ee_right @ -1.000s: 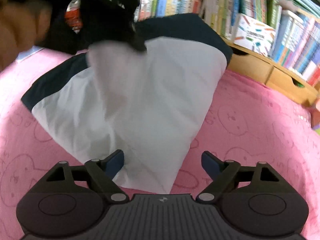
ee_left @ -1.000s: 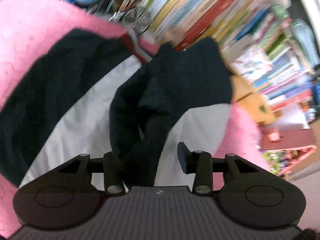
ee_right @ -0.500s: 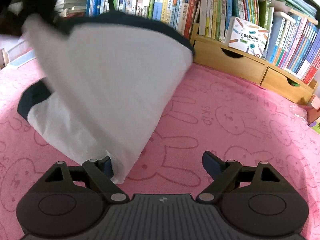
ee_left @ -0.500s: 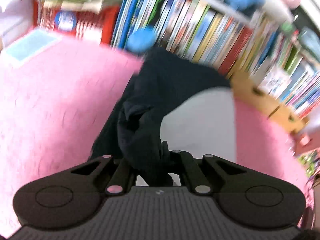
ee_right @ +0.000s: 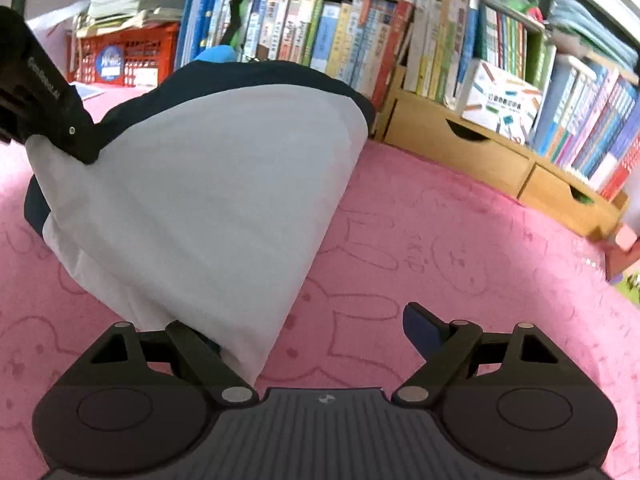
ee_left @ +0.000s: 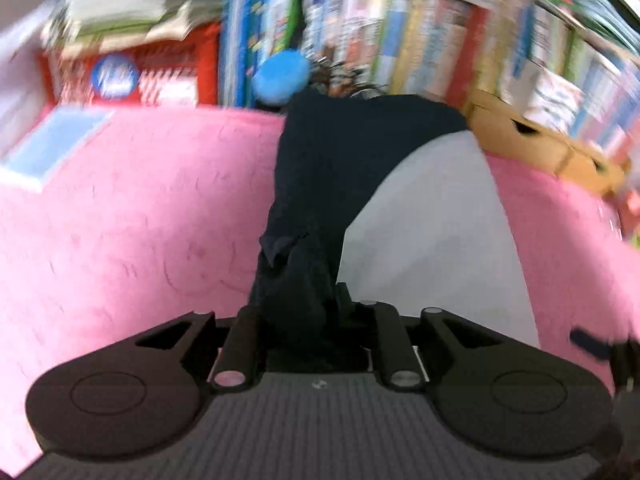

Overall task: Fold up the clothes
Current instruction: 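Fold the jacket side over the white front with the left gripper while the right gripper holds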

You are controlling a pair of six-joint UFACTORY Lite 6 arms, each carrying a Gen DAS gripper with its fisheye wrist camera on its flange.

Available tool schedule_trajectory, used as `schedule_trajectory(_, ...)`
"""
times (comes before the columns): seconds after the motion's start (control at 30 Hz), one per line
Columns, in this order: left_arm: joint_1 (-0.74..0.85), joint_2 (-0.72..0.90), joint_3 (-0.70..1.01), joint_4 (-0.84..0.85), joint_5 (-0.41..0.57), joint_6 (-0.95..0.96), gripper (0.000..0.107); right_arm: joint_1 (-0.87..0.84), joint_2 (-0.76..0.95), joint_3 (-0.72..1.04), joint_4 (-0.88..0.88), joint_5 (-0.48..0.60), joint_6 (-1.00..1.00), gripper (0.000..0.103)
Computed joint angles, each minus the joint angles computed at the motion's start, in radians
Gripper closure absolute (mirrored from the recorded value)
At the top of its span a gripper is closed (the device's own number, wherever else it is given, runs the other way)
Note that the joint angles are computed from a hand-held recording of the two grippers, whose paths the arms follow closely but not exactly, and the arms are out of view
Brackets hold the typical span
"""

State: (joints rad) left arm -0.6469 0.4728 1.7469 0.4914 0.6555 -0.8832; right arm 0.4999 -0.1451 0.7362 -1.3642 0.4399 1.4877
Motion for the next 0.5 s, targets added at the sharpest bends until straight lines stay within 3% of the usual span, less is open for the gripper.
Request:
schedule_trajectory(0.17, -0.004, -0.116, -0.137, 0.149, 0.056, 0.045, 0.080, -0.030, -0.009, -0.014, 0.020, -0.035, 0.045, 0.017)
schedule_trajectory(0.23, -0.007, -0.105, -0.147, 0.225, 0.159, 0.019, 0.092, -0.024, -0.004, -0.014, 0.008, -0.024, 0.071, 0.016)
schedule_trajectory(0.3, -0.016, -0.101, -0.144, 0.291, 0.257, -0.038, 0.092, -0.009, -0.004, -0.017, -0.005, -0.006, 0.096, 0.016)
schedule_trajectory(0.5, -0.151, -0.150, -0.079, 0.334, 0.197, -0.087, 0.090, 0.004, 0.001, -0.017, -0.006, 0.010, 0.146, 0.016)
